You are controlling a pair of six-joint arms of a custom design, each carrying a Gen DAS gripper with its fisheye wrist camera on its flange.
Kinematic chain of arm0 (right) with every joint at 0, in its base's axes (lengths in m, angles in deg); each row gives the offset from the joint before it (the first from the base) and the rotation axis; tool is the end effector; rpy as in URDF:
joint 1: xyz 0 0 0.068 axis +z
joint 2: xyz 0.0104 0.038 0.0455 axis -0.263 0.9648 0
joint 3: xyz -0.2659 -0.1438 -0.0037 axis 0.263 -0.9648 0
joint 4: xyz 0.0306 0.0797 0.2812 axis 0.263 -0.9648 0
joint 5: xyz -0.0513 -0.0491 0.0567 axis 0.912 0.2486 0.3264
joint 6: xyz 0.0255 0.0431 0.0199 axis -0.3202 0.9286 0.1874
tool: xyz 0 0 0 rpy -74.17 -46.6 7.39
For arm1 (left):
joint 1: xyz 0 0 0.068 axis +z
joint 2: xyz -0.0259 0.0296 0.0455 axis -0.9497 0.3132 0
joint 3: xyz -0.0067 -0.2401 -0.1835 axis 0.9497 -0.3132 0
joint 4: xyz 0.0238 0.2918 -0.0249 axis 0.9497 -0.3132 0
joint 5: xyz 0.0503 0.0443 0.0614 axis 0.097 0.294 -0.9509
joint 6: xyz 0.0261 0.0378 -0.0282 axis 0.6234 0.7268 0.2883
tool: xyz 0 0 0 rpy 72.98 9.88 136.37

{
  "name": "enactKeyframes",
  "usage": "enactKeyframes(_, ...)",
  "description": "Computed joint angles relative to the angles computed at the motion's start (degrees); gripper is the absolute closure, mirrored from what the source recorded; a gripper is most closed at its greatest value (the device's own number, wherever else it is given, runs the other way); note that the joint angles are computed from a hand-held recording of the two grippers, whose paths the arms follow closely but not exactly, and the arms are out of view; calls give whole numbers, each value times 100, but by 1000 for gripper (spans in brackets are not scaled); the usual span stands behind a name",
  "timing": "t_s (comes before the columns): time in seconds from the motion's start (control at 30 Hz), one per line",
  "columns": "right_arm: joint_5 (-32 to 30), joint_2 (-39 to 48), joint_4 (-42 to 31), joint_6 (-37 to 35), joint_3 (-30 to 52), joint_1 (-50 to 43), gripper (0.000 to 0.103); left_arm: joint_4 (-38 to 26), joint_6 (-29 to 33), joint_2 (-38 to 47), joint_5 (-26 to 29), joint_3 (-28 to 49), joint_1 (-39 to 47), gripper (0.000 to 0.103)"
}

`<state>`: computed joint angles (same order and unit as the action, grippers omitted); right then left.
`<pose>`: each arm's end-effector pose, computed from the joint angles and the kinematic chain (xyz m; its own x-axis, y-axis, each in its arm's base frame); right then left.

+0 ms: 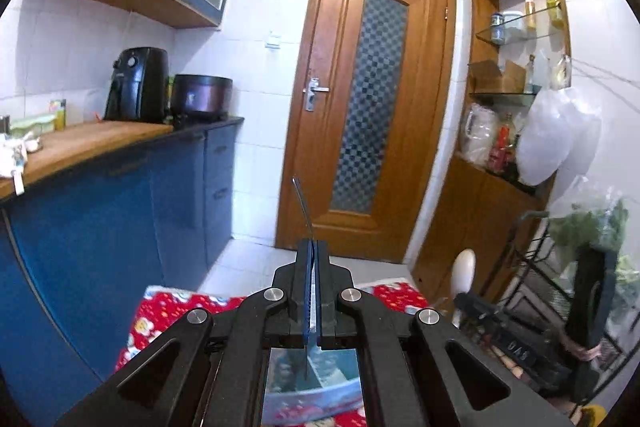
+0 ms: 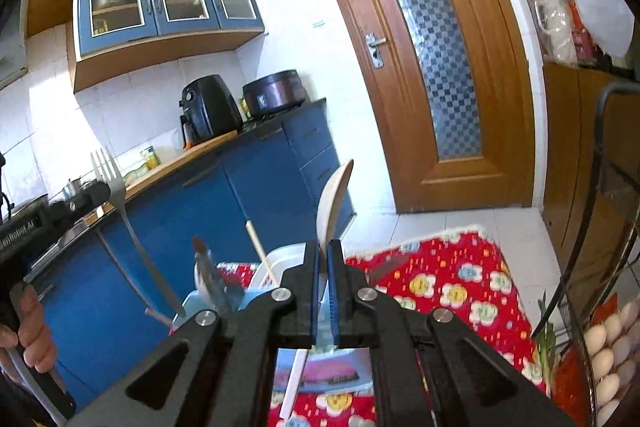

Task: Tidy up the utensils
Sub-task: 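Lift the wooden spoon and fork and carry them above the holder, then lower the spoon and fork into the holder and open both tools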

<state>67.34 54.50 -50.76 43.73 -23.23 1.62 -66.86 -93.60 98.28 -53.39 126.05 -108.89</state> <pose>0.2222 0.0747 0.3252 -0.4295 0.1425 -0.8918 -0.3589 0.8792 0.3134 0.1964 -0.1252 0.4408 -0.3094 -0.1414 -0.9404 0.0087 0.9884 -0.1515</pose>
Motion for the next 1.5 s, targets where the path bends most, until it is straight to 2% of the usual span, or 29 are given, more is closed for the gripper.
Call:
enactKeyframes(0.37, 1071, 1078, 1257, -252, 171, 439, 97, 466, 86, 355, 399, -458, 563, 102)
enactKeyframes(0.6, 1268, 1455, 1724, -510, -9, 626, 97, 688, 45, 414, 694, -787, 786, 102)
enactKeyframes(0.8, 1413, 1356, 1718, -901, -145, 831, 94, 700, 9, 467, 886, -927, 834, 102)
enactKeyframes(1.03, 1324, 1145, 1555, -942, -197, 945, 88, 545, -140, 561, 985, -877, 783, 101)
enactKeyframes(1.13, 1144, 1020, 1451, -842, -198, 879, 85, 528, -102, 501, 898, -892, 682, 94)
enactKeyframes(1.3, 907, 759, 1194, -623, -218, 805, 83, 471, -144, 375, 802, -888, 544, 79)
enactKeyframes(1.5, 888, 341, 739, -407, -251, 838, 82, 264, -226, 157, 613, -908, 278, 77)
